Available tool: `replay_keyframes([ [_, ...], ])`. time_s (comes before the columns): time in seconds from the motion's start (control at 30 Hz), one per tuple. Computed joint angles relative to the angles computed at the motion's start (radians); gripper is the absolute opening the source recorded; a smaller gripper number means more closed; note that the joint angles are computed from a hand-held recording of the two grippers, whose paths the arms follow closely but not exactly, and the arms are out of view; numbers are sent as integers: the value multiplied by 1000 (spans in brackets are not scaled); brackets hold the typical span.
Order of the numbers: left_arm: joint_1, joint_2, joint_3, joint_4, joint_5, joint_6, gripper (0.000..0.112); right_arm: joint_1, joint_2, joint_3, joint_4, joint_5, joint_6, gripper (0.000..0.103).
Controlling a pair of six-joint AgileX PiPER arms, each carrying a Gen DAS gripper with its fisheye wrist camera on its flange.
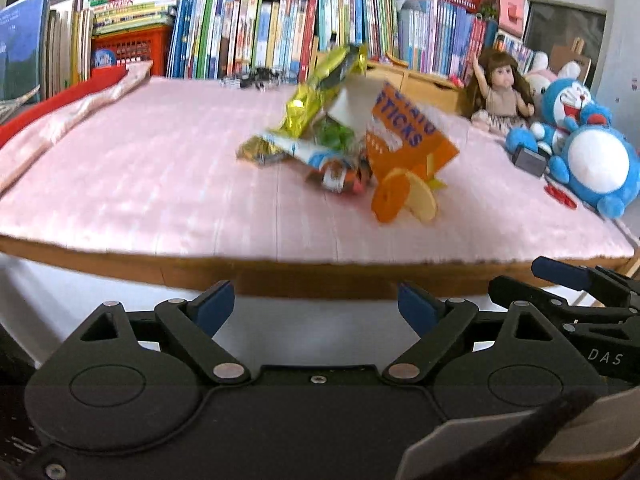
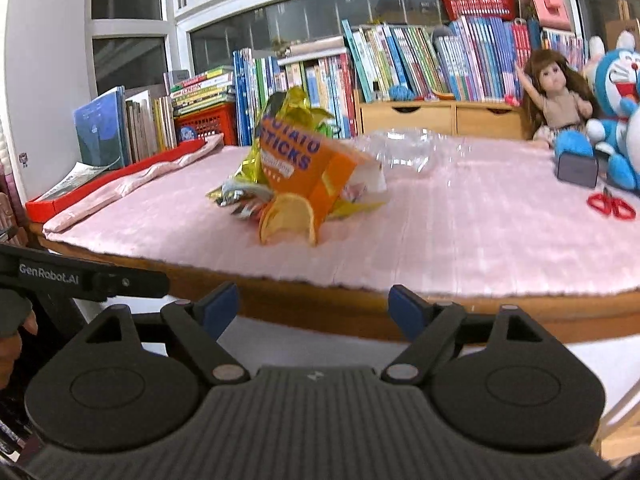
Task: Collect trash
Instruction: 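Raise both grippers back toward the remaining snack pile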
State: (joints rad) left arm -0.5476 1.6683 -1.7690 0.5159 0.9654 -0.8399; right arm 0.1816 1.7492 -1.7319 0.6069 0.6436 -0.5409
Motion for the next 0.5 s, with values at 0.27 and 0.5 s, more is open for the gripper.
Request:
replay_keyframes([
  [0.27, 59, 63, -129, 20, -30, 11, 88, 4, 122, -224, 2, 44, 32, 89],
  [0.5, 133, 194, -332, -49, -6, 69, 88, 8, 361, -676, -66, 211, 241, 92],
])
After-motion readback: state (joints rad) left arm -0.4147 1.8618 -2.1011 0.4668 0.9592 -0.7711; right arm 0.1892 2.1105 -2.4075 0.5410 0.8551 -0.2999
